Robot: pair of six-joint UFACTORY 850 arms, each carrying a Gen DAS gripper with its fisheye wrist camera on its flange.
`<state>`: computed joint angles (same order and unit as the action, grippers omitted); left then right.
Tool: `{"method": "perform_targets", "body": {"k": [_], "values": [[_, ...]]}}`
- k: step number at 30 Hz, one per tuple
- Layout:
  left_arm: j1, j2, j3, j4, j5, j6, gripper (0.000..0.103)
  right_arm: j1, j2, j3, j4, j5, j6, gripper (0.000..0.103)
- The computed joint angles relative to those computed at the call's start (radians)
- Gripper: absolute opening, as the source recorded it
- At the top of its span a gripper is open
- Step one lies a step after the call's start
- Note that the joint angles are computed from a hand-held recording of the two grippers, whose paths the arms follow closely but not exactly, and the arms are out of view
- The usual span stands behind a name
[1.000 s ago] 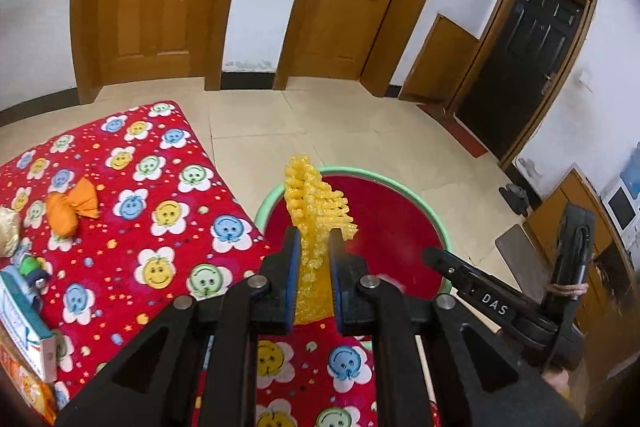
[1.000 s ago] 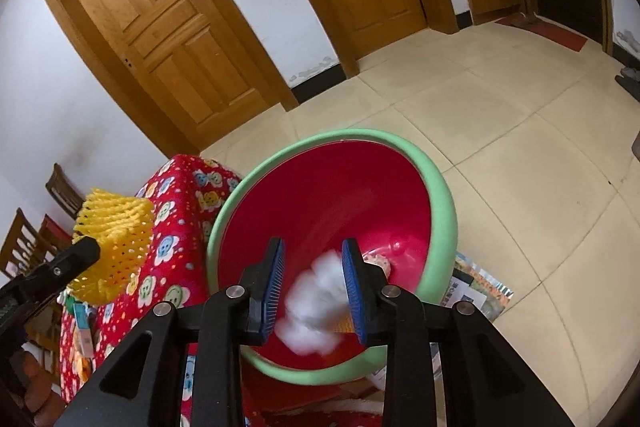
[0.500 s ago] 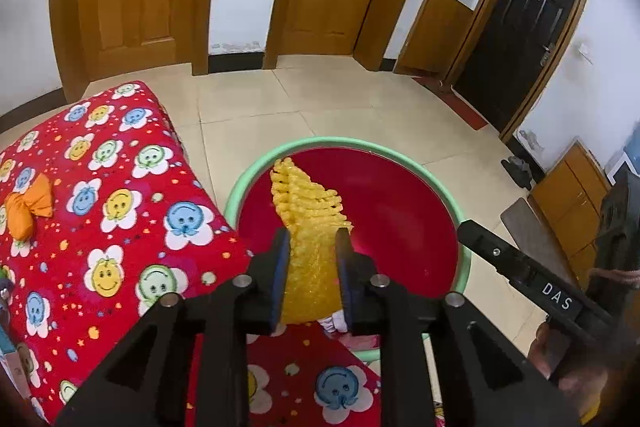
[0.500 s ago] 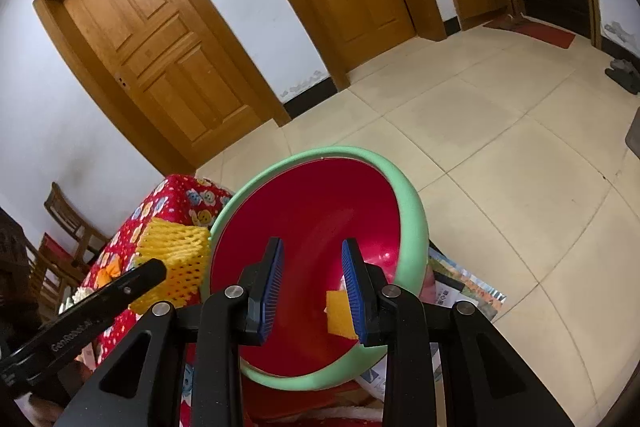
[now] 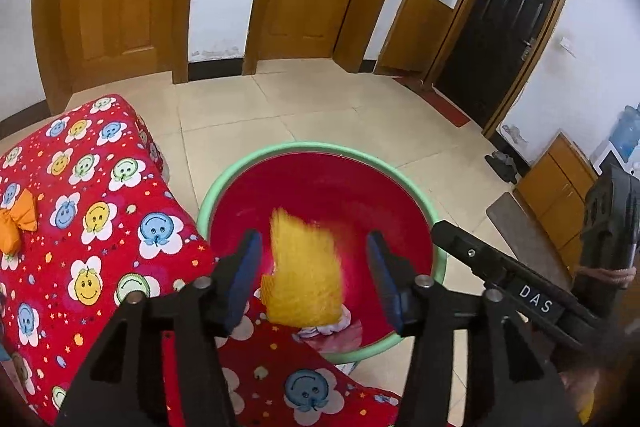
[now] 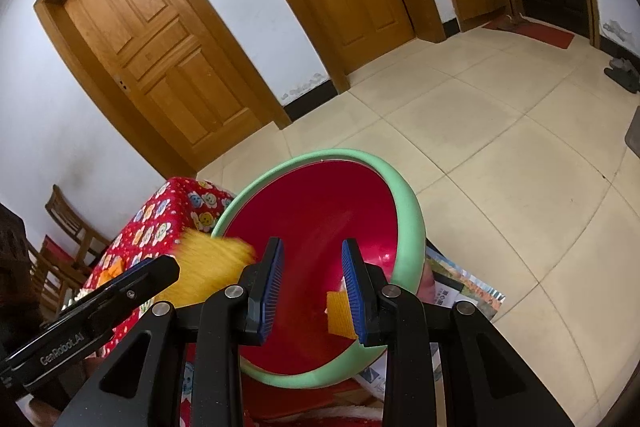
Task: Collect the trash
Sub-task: 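Open the left gripper over the bucket to drop the yellow foam net, then grasp the orange snack bag with the left gripper while the right returns to the table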
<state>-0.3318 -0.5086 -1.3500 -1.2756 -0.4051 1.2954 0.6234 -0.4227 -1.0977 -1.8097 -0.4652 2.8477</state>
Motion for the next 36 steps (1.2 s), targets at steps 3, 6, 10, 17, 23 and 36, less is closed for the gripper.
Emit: {"method": "perform_targets", "body": {"k": [3,6,10,17,23,36], "values": [[0.001,0.002,0.001,0.021,0.002,-0.028,0.056,0.0,0.001,0.0,0.002,-0.002,0.001,0.031],[0.007,0.01,0.008,0.031,0.0,-0.054,0.056,0.001,0.002,-0.001,0.007,-0.002,-0.004,0.031],[0.015,0.032,0.031,0.027,0.012,-0.062,0.056,0.006,0.008,0.0,0.008,-0.006,-0.005,0.031],[0.056,0.106,0.115,-0.032,0.029,-0.052,0.056,0.027,0.019,0.0,0.008,-0.018,-0.004,0.042],[0.095,0.172,0.184,-0.075,0.068,-0.028,0.056,0.048,0.021,-0.013,0.001,-0.009,-0.013,0.043],[0.22,0.258,0.295,-0.155,0.16,-0.05,0.056,0.104,0.007,-0.061,0.025,0.009,-0.085,0.043]]}}
